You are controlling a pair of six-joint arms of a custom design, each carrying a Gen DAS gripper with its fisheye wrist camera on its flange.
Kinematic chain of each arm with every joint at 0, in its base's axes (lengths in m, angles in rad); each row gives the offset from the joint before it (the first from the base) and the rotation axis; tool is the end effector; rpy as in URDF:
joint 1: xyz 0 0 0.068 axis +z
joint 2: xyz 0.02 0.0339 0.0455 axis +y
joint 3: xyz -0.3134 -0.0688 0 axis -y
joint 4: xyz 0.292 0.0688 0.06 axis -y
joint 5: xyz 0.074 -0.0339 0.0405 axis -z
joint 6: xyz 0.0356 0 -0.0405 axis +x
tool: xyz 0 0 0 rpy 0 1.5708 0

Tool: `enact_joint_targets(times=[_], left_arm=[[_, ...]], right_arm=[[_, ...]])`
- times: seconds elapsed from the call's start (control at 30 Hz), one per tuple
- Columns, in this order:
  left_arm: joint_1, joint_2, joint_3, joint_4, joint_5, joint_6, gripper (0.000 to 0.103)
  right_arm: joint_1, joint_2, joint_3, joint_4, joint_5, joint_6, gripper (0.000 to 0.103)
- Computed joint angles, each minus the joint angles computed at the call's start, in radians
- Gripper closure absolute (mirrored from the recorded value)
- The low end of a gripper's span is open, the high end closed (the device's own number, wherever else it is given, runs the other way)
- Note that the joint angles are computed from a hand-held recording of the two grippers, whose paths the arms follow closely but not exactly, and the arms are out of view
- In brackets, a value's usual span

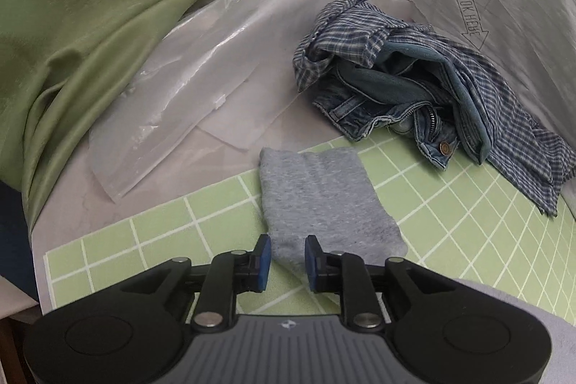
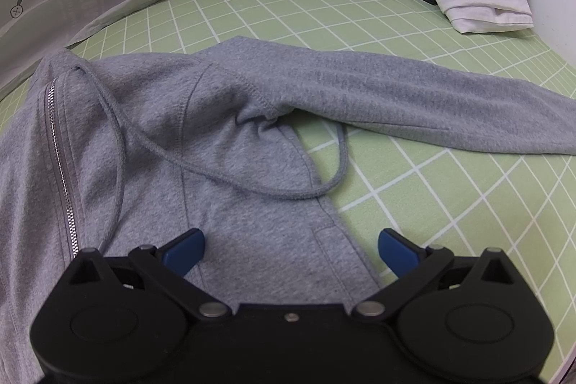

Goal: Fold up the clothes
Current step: 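Pull the sleeve across the hoodie body with the left gripper and release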

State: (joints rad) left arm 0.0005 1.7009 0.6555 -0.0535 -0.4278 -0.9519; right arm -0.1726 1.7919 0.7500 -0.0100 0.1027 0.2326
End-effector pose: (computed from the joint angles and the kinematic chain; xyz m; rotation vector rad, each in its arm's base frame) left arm 0.3074 0.0149 0.1070 -1.2747 2.1837 0.2096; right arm 0.3364 -0.0624 0.1024 0.5617 2.5571 -0.1136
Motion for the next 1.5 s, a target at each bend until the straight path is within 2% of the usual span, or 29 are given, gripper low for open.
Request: enact_joint_targets(times=[0.17,0.3,0.43,0.53,0.57,0.6,0.7,0.8,0.9,1.07,1.33,1.5], left_arm=[[0.043,-0.005,-0.006,0.02,0.017,-0.009,0.059],[0.083,0.034,0.019,0.049,0.08,0.014,0.058],[0.091,0.059,0.02,0.107,0.12,-0.02,0.058],[0.082,0.078,0.032,0.099,0.103,-0.018,0.063],[0.08,0.08,0.037,0.086,0.093,-0.019,0.074],[0.08,0.079,0.038,0.074,0.085,-0.022,0.091],[0.101,0.042,-0.012,0.105,0.098,-0.052,0.094],[0.09,0.0,-0.048,0.089,0.087,-0.068,0.095],[0.048,-0.053,-0.086,0.043,0.053,-0.117,0.095],[-0.057,-0.153,-0.165,-0.038,-0.008,-0.259,0.094],[-0.257,-0.254,-0.193,-0.25,-0.063,-0.445,0.09],[-0.343,-0.321,-0.201,-0.345,-0.043,-0.471,0.088]], right_arm=[[-0.001,-0.001,0.001,-0.005,-0.001,-0.001,0.0],[0.0,-0.001,0.001,-0.007,0.002,0.002,0.0],[0.001,-0.001,0.003,-0.013,0.003,0.007,0.0],[0.002,-0.004,0.001,-0.013,0.004,0.009,0.0],[0.002,-0.004,0.0,-0.013,0.005,0.01,0.0],[0.003,-0.004,0.0,-0.012,0.006,0.012,0.0],[0.003,-0.005,-0.003,-0.008,0.006,0.011,0.0],[0.0,-0.008,-0.006,-0.007,0.0,0.003,0.0],[-0.008,-0.015,-0.011,-0.01,-0.017,-0.017,0.0],[-0.024,-0.03,-0.028,-0.004,-0.05,-0.061,0.0],[-0.046,-0.056,-0.066,0.02,-0.109,-0.154,0.0],[-0.047,-0.072,-0.091,0.032,-0.13,-0.206,0.0]])
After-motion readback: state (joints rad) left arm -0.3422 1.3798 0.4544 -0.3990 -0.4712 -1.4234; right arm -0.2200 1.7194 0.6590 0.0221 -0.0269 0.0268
